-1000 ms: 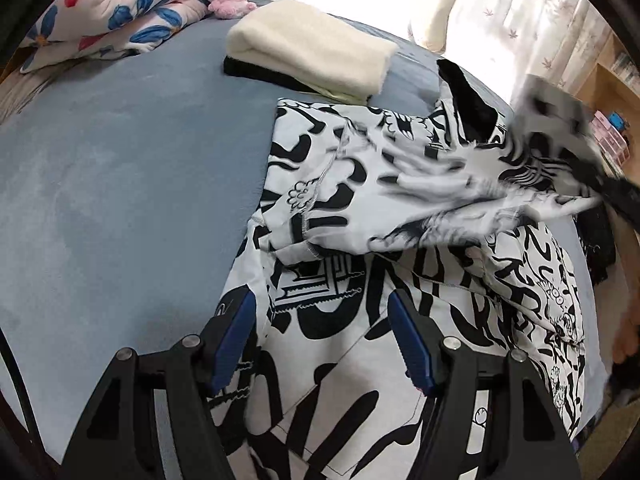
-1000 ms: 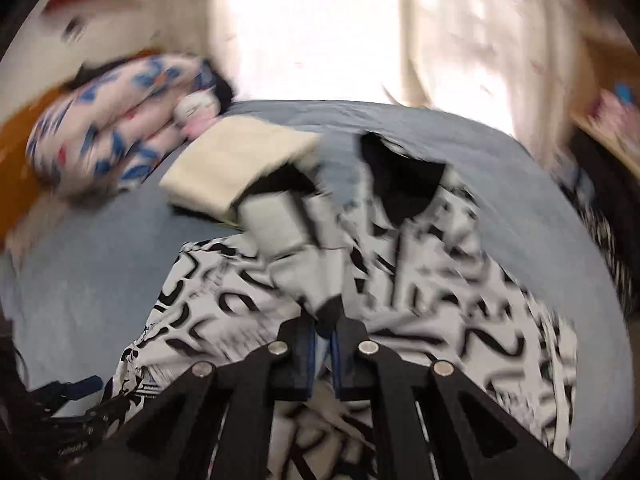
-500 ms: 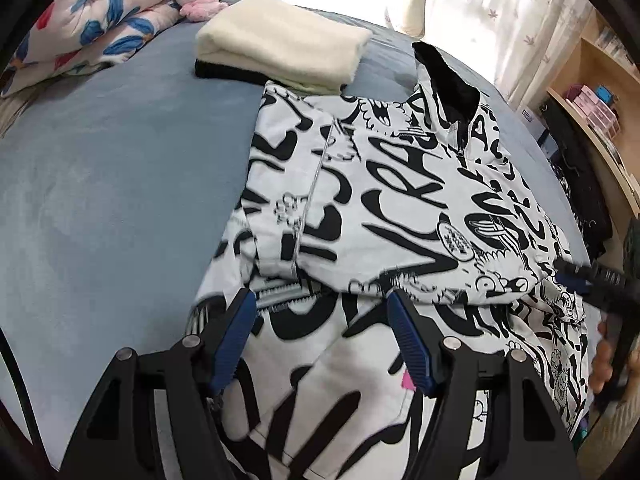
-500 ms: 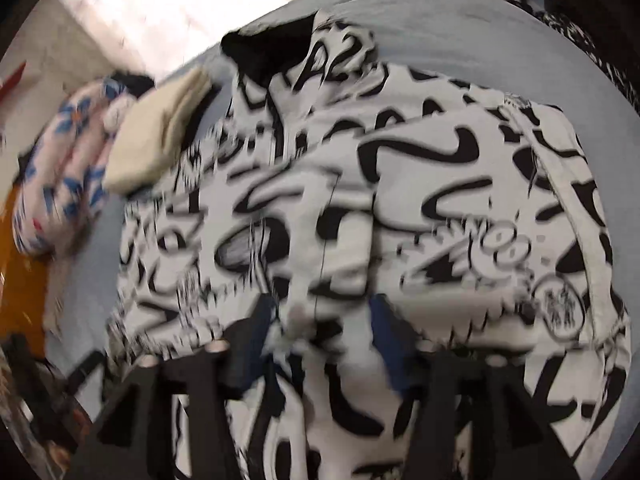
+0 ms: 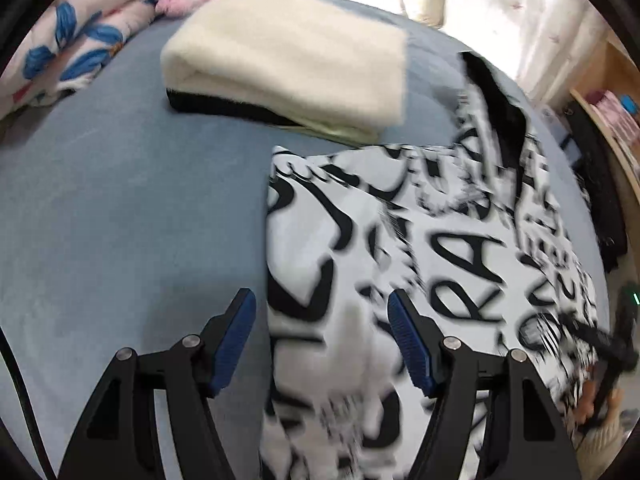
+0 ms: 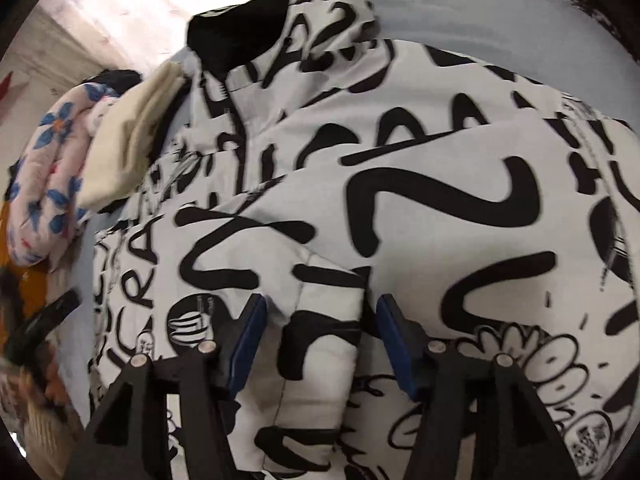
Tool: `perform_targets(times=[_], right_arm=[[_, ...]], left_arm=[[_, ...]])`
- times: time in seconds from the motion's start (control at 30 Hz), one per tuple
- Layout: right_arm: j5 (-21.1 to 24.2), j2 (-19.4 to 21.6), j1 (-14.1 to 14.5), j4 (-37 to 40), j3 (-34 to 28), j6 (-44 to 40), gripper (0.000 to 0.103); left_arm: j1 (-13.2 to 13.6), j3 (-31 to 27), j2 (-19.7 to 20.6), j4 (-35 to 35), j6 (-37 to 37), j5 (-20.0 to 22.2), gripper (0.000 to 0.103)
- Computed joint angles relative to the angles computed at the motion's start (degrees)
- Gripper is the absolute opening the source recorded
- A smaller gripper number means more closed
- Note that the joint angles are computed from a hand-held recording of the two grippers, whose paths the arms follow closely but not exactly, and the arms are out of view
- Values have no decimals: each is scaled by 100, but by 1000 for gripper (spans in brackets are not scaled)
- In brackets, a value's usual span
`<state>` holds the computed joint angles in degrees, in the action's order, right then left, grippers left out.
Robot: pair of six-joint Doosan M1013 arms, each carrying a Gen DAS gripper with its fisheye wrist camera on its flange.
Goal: Fold large clothes
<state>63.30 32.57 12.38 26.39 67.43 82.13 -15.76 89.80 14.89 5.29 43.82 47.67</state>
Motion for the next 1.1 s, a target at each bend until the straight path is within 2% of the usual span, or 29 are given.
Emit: perform_targets(times=[0.07, 0.13, 0.17, 0.2, 0.23, 0.27, 0.33, 0.4, 0.47, 0.57, 0.6, 0.63, 0.7, 0.77, 0.83, 0.9, 0.97, 1.03, 1.1], right_arm=[[-101, -47, 11, 74, 94, -273, 52], [-276, -120, 85, -168, 179, -430, 32], [-350, -156, 121, -266, 209, -467, 31], [-491, -202, 175, -428, 248, -515, 29], [-640, -245, 231, -585, 274, -557, 26], [-748, -272, 273, -681, 284, -562, 25], [-1289, -410, 333, -868, 403, -625, 25], [-1706, -490, 333, -928, 489, -555, 25], [-1809, -448, 346, -1219, 473, -174, 24], [-1200, -171, 412, -1681, 275, 148, 26], [-1235, -174, 435, -1765, 309, 202, 29], [-1274, -212, 462, -1944, 326, 355, 36], [-1092, -225, 495, -2279, 227, 690, 41], [-1186, -339, 492, -2402, 284, 805, 41], [-1388, -486, 501, -2548, 403, 948, 41], [-1584, -634, 474, -2364, 540, 981, 42], [-1729, -763, 434, -1740, 672, 714, 42], [-1584, -800, 454, -978, 685, 187, 42], [-1287, -772, 553, -748, 638, -91, 42]], left_arm=[[199, -113, 225, -549, 236, 61, 67], [313, -176, 412, -846, 266, 145, 67], [337, -195, 473, -881, 243, 171, 67], [347, -198, 521, -857, 187, 129, 56], [329, -171, 514, -772, 174, -19, 25], [299, -172, 510, -667, 125, -64, 20], [199, -255, 505, -195, -218, -35, 11], [58, -275, 472, 397, -517, -117, 9], [-90, -289, 497, 1060, -866, -131, 9], [-140, -416, 659, 1245, -873, 142, 11], [-172, -464, 721, 1354, -859, 284, 15], [-193, -494, 751, 1431, -857, 355, 16], [-240, -537, 742, 1548, -824, 510, 18], [-263, -646, 713, 1422, -692, 737, 22], [-317, -659, 611, 1383, -725, 752, 30], [-416, -456, 322, 1377, -812, 559, 35], [-540, -317, 115, 1248, -730, 198, 41], [-708, -230, -13, 1269, -738, -22, 50], [-910, -203, -47, 1387, -838, -129, 51]])
